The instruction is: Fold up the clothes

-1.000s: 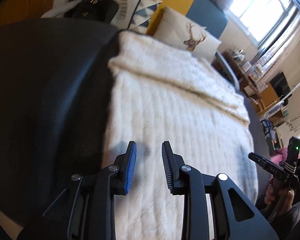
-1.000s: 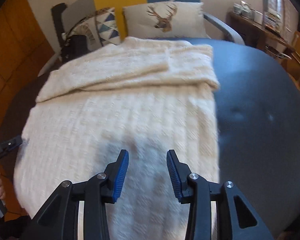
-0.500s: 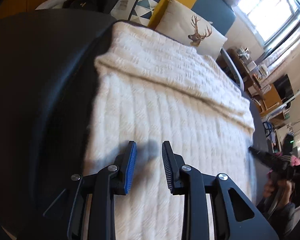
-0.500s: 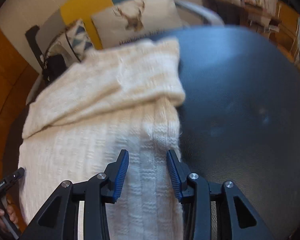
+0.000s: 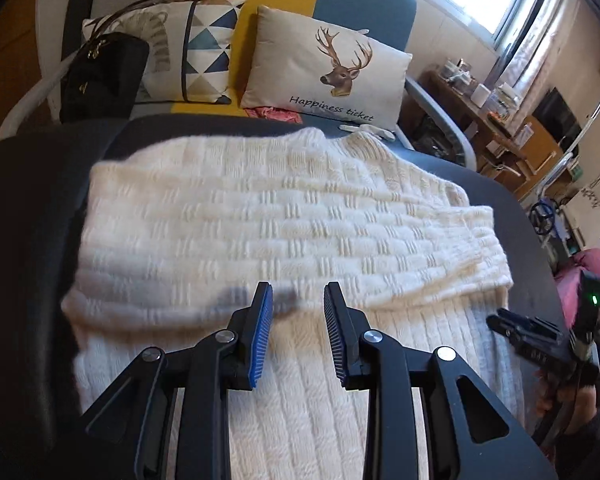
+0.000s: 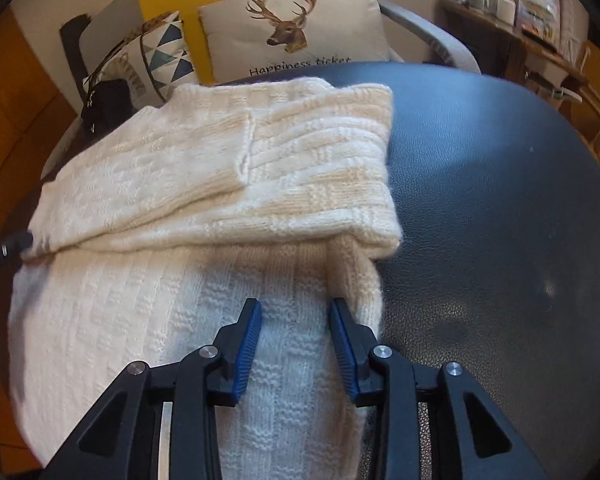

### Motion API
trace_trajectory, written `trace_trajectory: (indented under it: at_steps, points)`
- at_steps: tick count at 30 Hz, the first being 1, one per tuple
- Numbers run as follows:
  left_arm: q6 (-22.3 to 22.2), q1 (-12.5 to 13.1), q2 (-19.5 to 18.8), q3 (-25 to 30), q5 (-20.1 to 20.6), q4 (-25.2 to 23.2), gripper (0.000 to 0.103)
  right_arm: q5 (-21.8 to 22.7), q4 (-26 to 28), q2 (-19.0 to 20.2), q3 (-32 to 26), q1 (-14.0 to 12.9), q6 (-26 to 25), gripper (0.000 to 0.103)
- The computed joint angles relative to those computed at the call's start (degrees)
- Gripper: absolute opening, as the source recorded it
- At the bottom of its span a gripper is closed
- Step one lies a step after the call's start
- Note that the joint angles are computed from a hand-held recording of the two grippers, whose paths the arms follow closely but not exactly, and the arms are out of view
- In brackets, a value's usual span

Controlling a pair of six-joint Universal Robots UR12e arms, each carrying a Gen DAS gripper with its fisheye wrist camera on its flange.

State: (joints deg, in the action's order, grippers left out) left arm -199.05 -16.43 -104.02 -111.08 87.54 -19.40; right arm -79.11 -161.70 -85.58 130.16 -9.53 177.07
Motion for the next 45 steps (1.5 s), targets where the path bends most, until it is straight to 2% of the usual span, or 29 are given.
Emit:
trace_trajectory:
  at_steps: [5,8,12,14,22,27,31,36,39,43,44,45]
  points:
    - [0.68,-1.91,-1.10,2.64,9.05,-2.97,0.029,-5.21,-1.51,0.04,0.40,2.24,-0.02,0.037]
    - [1.49,-2.24,-1.43,3.21,12.52,-4.35,0.029,-3.97,-1.96,-0.45,0.06,2.26,0.30,0.037]
    - [1.75,-2.02,-1.54,3.11,14.79,-5.16,0.029,-2.92,-5.85,-0.19,-1.13,2.59,0.35,0.037]
    - [1.63,-1.80,-1.44,2.91,15.28,-5.29,0.029,-3.11,-7.01,0.87,-2.57,2.96,0.85,0.037]
    - [1.75,-0.95,-0.90,2.12,15.78,-5.22,0.029,-6.30,-5.94,6.81,-8.46,4.35,4.04,0.037]
    - [2.08,-0.53,-1.26,2.21,16.43,-5.95,0.029,-7.08,-3.09,8.24,-9.20,3.82,4.17,0.038]
    - [2.67,-0.31,-1.70,2.51,16.84,-6.34,0.029,-6.53,-2.13,7.82,-9.51,3.54,3.90,0.038]
    - [3.94,-0.27,-2.69,3.19,19.14,-6.10,0.029,-6.41,-3.98,7.35,-10.71,4.40,1.77,0.038]
    - [3.87,0.14,-3.71,3.83,20.36,-7.12,0.029,-6.18,-3.79,8.68,-12.76,5.23,1.63,0.038]
    - [4.73,0.80,-3.77,3.43,19.24,-6.45,0.035,-7.87,2.08,10.90,-15.31,6.10,2.89,0.038]
    - [4.78,1.05,-3.57,3.11,18.44,-6.00,0.035,-6.76,2.44,10.78,-15.14,5.78,3.11,0.038]
    - [4.27,1.63,-2.71,2.07,15.93,-4.61,0.035,-4.14,1.83,9.97,-14.29,4.94,3.24,0.038]
